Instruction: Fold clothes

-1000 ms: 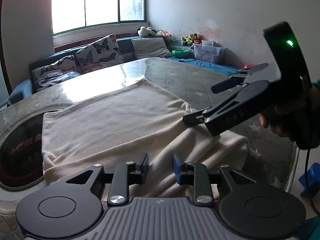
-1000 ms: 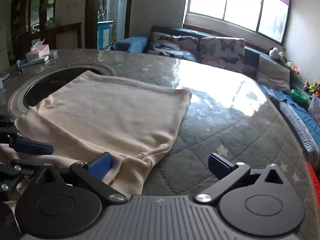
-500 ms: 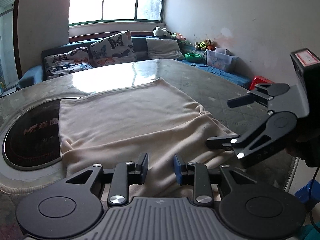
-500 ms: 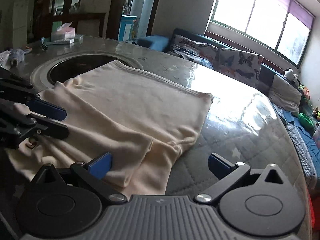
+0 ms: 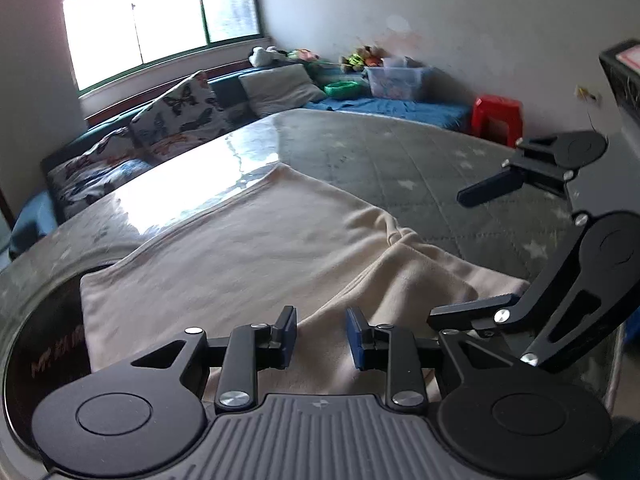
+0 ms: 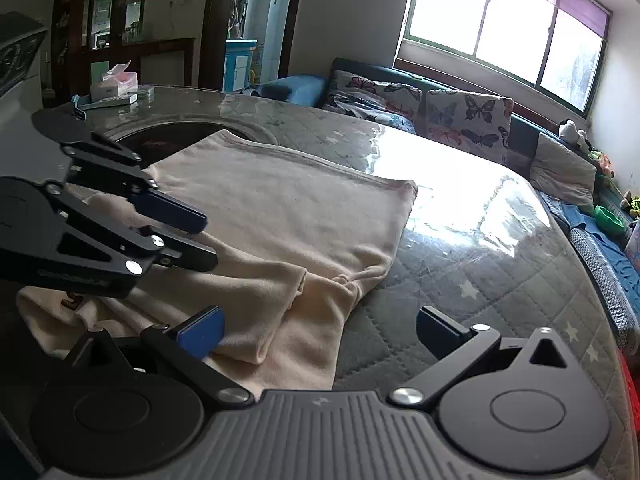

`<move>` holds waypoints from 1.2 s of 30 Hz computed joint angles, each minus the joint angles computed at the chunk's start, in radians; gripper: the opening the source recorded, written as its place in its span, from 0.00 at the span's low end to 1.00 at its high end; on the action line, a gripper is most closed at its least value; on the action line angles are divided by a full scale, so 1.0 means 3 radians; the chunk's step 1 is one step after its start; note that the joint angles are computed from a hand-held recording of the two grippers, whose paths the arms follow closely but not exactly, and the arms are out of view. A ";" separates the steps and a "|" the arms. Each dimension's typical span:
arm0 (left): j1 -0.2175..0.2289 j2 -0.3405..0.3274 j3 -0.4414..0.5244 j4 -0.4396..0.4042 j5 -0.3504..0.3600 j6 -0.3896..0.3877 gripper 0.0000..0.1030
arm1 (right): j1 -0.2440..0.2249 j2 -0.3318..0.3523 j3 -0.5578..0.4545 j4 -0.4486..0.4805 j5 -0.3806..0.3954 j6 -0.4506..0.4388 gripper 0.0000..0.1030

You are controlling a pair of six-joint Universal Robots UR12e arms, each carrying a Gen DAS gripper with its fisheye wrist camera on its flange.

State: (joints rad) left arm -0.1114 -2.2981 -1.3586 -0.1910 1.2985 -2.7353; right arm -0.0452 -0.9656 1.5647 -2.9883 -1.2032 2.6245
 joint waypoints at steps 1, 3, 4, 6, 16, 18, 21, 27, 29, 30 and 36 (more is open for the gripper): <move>-0.0001 -0.0007 0.0004 0.0009 0.0007 0.0008 0.29 | -0.0003 0.0000 -0.0001 0.0005 0.0008 0.0000 1.00; 0.0003 -0.0018 0.0014 0.0018 -0.0023 0.0034 0.29 | -0.0005 0.0006 -0.0005 0.0007 0.0010 0.0010 1.00; 0.0005 -0.0020 0.0015 0.0014 -0.0039 0.0065 0.29 | -0.0005 0.0008 -0.0009 0.0017 0.0013 0.0012 1.00; 0.0008 -0.0024 0.0018 -0.0007 -0.0069 0.0138 0.28 | -0.0005 0.0013 -0.0016 0.0039 0.0015 0.0012 1.00; 0.0017 -0.0039 -0.0009 0.0236 -0.0047 0.0170 0.03 | -0.0008 0.0018 -0.0018 0.0059 0.0024 0.0032 1.00; 0.0003 -0.0055 -0.0007 0.0344 0.0042 0.0103 0.02 | -0.0009 0.0022 -0.0021 0.0065 0.0026 0.0049 1.00; -0.0008 -0.0083 0.0019 0.0314 0.0113 0.0090 0.03 | -0.0012 0.0029 -0.0035 0.0095 0.0034 0.0102 1.00; 0.0027 -0.0063 -0.0002 0.0377 0.0096 -0.0212 0.10 | -0.0005 0.0016 -0.0041 0.0124 0.0007 0.0092 1.00; 0.0045 -0.0035 -0.0031 0.0419 0.0089 -0.0336 0.18 | -0.0002 0.0016 -0.0044 0.0081 0.0014 0.0116 1.00; 0.0055 -0.0010 -0.0062 0.0441 0.0082 -0.0373 0.19 | 0.0000 0.0022 -0.0054 0.0058 0.0026 0.0140 1.00; 0.0075 0.0136 -0.0296 0.0459 0.0088 -0.0402 0.19 | 0.0047 0.0116 -0.0195 -0.0023 -0.0034 0.0263 1.00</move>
State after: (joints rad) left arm -0.0890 -2.2572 -1.4475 -0.0532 1.3248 -2.8560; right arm -0.0312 -0.9309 1.5061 -2.9953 -1.2135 2.7033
